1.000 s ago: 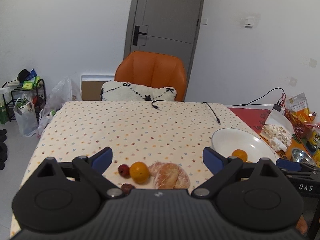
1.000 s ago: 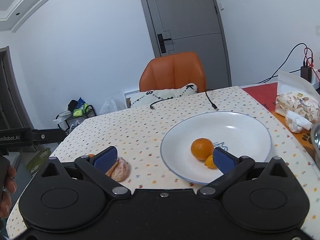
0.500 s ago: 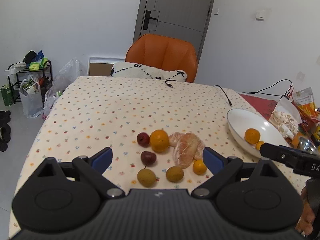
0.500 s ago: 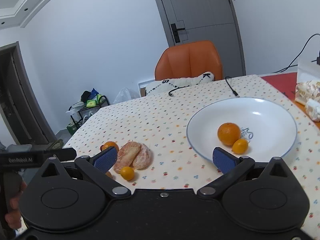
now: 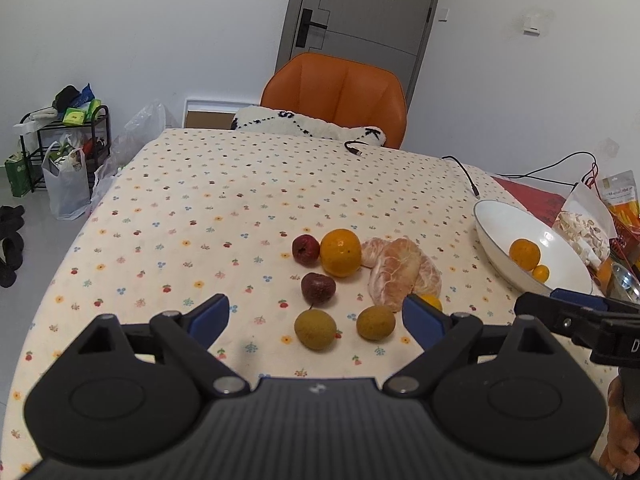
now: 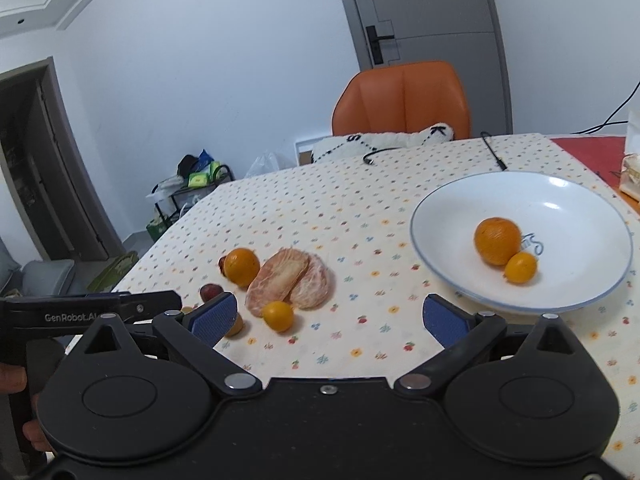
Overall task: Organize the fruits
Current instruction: 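Move both open tools back to the fruit cluster, then grasp an olive-green round fruit with the left tool while the right tool grasps a small tangerine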
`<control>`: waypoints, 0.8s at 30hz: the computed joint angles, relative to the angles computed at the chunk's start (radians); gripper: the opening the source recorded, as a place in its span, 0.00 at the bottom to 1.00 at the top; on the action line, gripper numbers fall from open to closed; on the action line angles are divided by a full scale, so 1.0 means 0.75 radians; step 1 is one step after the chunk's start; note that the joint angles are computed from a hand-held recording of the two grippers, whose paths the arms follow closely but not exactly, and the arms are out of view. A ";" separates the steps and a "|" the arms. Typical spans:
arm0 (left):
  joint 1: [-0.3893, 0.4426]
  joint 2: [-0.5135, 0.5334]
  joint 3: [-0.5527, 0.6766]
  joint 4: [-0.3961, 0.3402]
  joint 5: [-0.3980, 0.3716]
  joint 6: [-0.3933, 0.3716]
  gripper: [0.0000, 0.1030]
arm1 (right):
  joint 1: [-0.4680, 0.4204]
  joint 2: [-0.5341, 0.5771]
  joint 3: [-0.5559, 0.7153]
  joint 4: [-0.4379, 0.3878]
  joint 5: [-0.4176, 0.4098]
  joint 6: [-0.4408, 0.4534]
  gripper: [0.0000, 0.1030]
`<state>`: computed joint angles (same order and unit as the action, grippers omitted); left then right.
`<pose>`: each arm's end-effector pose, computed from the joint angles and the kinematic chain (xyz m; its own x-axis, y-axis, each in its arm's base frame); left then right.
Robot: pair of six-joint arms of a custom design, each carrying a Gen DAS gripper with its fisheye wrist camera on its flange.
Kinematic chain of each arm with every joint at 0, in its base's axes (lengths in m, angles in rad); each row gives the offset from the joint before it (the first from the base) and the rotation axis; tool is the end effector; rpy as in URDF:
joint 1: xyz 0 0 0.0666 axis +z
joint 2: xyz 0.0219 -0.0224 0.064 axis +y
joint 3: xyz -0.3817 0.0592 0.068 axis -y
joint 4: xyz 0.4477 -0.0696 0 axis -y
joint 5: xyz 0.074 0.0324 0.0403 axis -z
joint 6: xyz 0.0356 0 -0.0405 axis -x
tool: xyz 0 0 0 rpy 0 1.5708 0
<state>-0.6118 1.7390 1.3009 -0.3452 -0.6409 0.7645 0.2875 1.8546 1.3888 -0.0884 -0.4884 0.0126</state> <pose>0.5284 -0.3452 0.2331 -0.4955 -0.3301 -0.8034 -0.3179 0.9297 -0.1860 0.6509 0.2095 0.2213 -0.4966 -0.1585 -0.8534 -0.6393 0.7318 0.2362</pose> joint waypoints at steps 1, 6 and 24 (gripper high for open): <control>0.001 0.001 -0.003 0.005 0.004 -0.002 0.88 | 0.005 0.000 -0.001 -0.002 0.004 0.006 0.94; 0.014 0.012 -0.014 0.032 0.040 -0.003 0.76 | 0.028 0.011 0.012 -0.027 0.023 0.026 0.92; 0.046 0.037 -0.025 0.079 0.146 -0.008 0.25 | 0.091 0.085 0.095 -0.088 0.075 0.048 0.80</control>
